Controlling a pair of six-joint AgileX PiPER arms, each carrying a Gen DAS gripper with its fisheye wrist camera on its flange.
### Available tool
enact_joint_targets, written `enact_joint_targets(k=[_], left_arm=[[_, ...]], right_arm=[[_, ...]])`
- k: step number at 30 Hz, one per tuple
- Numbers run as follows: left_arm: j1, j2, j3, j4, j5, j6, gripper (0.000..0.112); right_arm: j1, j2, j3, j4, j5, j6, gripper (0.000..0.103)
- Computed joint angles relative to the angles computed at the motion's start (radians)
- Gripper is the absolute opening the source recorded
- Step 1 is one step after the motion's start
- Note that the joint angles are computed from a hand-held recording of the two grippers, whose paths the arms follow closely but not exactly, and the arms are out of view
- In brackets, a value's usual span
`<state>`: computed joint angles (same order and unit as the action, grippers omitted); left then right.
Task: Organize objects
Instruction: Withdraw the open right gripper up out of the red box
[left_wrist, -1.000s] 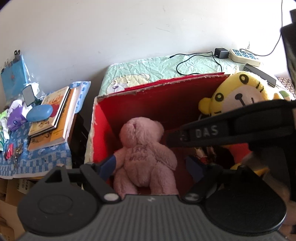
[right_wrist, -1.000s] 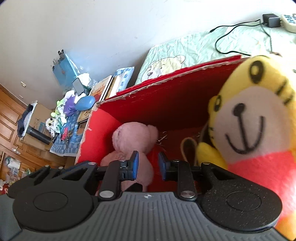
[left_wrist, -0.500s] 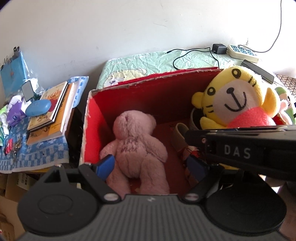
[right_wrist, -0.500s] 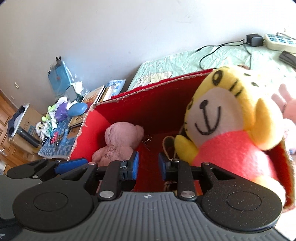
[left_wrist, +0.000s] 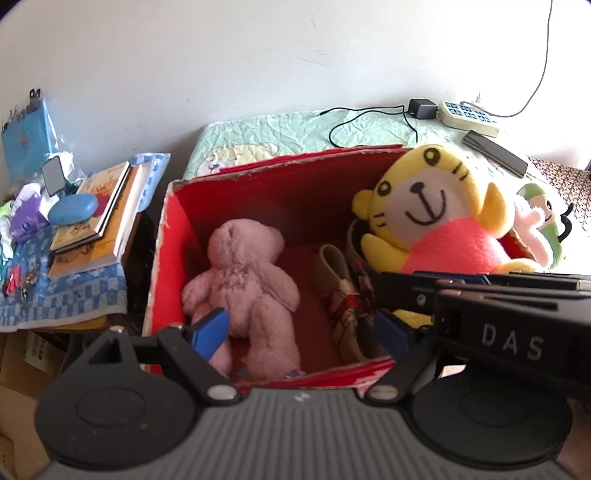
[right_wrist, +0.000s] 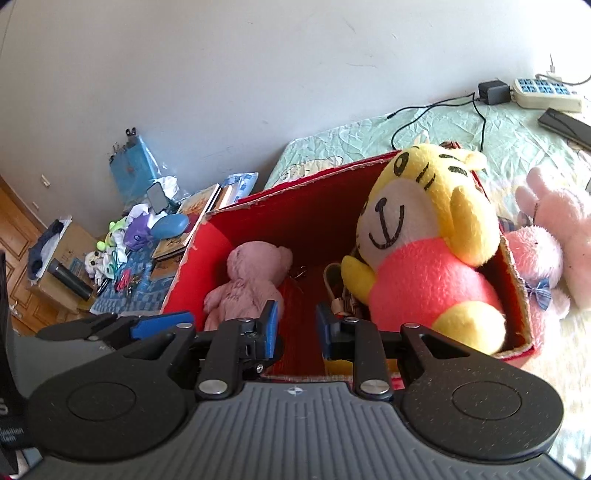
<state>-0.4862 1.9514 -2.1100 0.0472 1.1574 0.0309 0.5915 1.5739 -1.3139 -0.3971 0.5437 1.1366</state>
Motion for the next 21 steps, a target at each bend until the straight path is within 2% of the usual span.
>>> enact_joint_targets(k=[5,9,14,21], left_arm=[[-0.035,-0.038,0.048,0.058,-0.009,-0.062,0.088],[-0.063,-0.056,0.053,0.099,0.014,-0.131,0.089],[-0.131,-0.121,0.135,0.181,0.001,-0.228,0.093],[-0.222,-0.133,0.176,0.234,0.05,-0.372,0.094]], right_arm=[[-0.002,-0.042,0.038,0.028,-0.021,-0.033,0.026],[-0.017,-0.081,0.072,0.071,-0.029,-0.096,0.026],[-0.073,-0.151,0.139,0.252,-0.06,-0.29,0.026],[-0.138,-0.24,0.227,0.483,-0.059,-0.577,0.027]])
